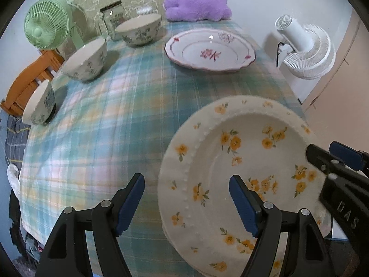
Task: Organize plates and bowls
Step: 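Move both tools toward the red-rimmed white plate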
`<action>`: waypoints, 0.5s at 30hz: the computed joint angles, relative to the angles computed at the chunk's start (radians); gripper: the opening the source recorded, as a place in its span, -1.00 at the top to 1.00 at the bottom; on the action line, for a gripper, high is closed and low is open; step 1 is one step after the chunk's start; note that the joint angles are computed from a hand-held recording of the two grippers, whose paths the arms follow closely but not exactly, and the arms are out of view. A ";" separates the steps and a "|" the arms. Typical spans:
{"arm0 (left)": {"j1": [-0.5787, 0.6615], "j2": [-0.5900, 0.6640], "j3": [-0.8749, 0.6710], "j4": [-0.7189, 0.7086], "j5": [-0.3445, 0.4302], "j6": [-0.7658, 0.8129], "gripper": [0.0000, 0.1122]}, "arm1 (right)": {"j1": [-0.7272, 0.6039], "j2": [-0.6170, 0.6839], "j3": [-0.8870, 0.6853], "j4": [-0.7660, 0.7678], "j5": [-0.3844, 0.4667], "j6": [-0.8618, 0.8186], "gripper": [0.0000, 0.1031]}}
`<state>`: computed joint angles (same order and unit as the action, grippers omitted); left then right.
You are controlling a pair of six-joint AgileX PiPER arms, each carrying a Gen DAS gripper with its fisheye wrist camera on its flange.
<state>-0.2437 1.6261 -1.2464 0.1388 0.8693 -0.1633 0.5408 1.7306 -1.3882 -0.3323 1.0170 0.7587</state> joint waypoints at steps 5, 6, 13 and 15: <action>0.053 -0.029 -0.053 -0.091 0.022 0.144 -0.53 | 0.045 -0.005 -0.066 -0.020 0.023 0.041 -0.16; 0.069 -0.032 -0.070 -0.116 0.031 0.176 -0.54 | 0.057 0.000 -0.092 -0.028 0.032 0.051 -0.18; 0.150 -0.011 -0.219 -0.204 0.100 0.320 -0.57 | 0.113 0.074 -0.300 -0.064 0.127 0.101 -0.19; 0.167 0.010 -0.270 -0.225 0.109 0.346 -0.57 | 0.113 0.097 -0.358 -0.065 0.138 0.115 -0.19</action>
<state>-0.0763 1.6363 -1.5164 -0.0866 0.9782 0.1823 0.6536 1.8271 -1.7463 -0.3969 1.1551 0.8738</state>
